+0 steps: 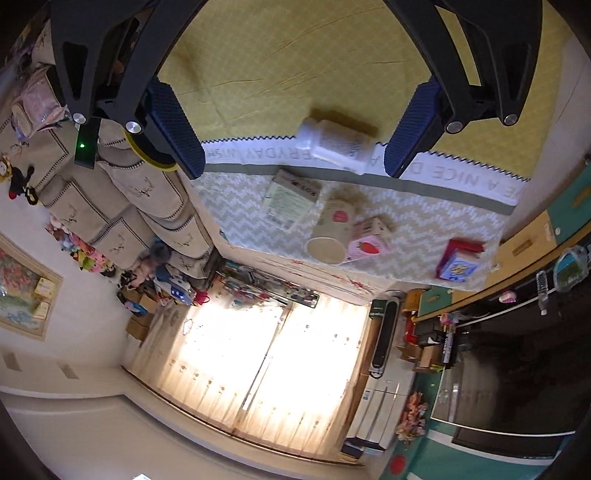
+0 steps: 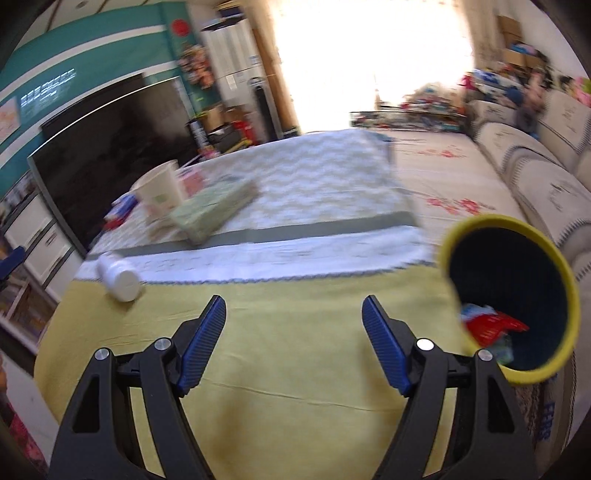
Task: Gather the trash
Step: 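Grasp the white pill bottle lying on the table with the right gripper, then carry the pill bottle over the yellow bin and open the right gripper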
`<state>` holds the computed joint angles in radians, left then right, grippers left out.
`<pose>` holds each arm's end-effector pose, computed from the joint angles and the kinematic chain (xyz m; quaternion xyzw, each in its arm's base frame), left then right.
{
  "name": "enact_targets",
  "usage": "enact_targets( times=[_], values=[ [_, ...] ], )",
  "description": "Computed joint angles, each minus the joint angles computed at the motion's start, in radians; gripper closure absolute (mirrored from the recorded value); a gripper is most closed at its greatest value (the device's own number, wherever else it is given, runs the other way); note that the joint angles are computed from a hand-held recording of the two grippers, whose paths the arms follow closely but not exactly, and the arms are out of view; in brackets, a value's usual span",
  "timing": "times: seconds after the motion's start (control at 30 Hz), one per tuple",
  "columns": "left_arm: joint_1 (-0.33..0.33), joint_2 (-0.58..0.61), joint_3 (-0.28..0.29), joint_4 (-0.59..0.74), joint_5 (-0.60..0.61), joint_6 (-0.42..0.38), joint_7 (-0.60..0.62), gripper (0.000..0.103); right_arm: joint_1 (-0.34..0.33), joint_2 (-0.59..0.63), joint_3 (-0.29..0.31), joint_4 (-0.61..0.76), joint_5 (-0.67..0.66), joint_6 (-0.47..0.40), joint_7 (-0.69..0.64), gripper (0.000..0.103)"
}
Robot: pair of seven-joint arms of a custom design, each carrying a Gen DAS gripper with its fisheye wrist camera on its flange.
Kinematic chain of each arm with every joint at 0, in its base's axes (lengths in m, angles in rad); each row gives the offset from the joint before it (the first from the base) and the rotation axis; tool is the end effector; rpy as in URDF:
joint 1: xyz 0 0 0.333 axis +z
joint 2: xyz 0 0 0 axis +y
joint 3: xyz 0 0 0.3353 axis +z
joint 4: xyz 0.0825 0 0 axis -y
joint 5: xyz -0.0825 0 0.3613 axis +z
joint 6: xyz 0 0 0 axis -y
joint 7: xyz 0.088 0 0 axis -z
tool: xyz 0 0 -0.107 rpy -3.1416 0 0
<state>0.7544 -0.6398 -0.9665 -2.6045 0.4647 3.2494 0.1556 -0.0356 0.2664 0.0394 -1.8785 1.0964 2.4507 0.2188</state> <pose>0.3987 -0.1837 0.4919 -0.7427 0.4276 -0.4085 0.3142 0.6323 0.0008 0.4326 -0.7991 0.4358 -0.0840 0.4055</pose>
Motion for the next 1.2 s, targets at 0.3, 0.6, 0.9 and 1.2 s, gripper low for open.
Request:
enact_targets(
  times=[0.3, 0.6, 0.9, 1.2],
  values=[
    [-0.091, -0.068, 0.097, -0.144, -0.047, 0.043, 0.0, 0.007, 0.086, -0.05, 0.036, -0.008, -0.069, -0.207, -0.059, 0.03],
    [-0.088, -0.047, 0.082, -0.151, -0.089, 0.069, 0.033, 0.007, 0.19, 0.012, 0.054, 0.058, -0.23, -0.179, 0.023, 0.029],
    [-0.063, -0.006, 0.059, -0.158, -0.139, 0.103, 0.077, 0.007, 0.206, 0.09, 0.079, 0.14, -0.322, -0.227, 0.087, 0.045],
    [-0.044, 0.01, 0.038, -0.156, -0.168, 0.11, 0.104, 0.007, 0.196, 0.074, 0.086, 0.117, -0.313, -0.228, 0.071, 0.055]
  ],
)
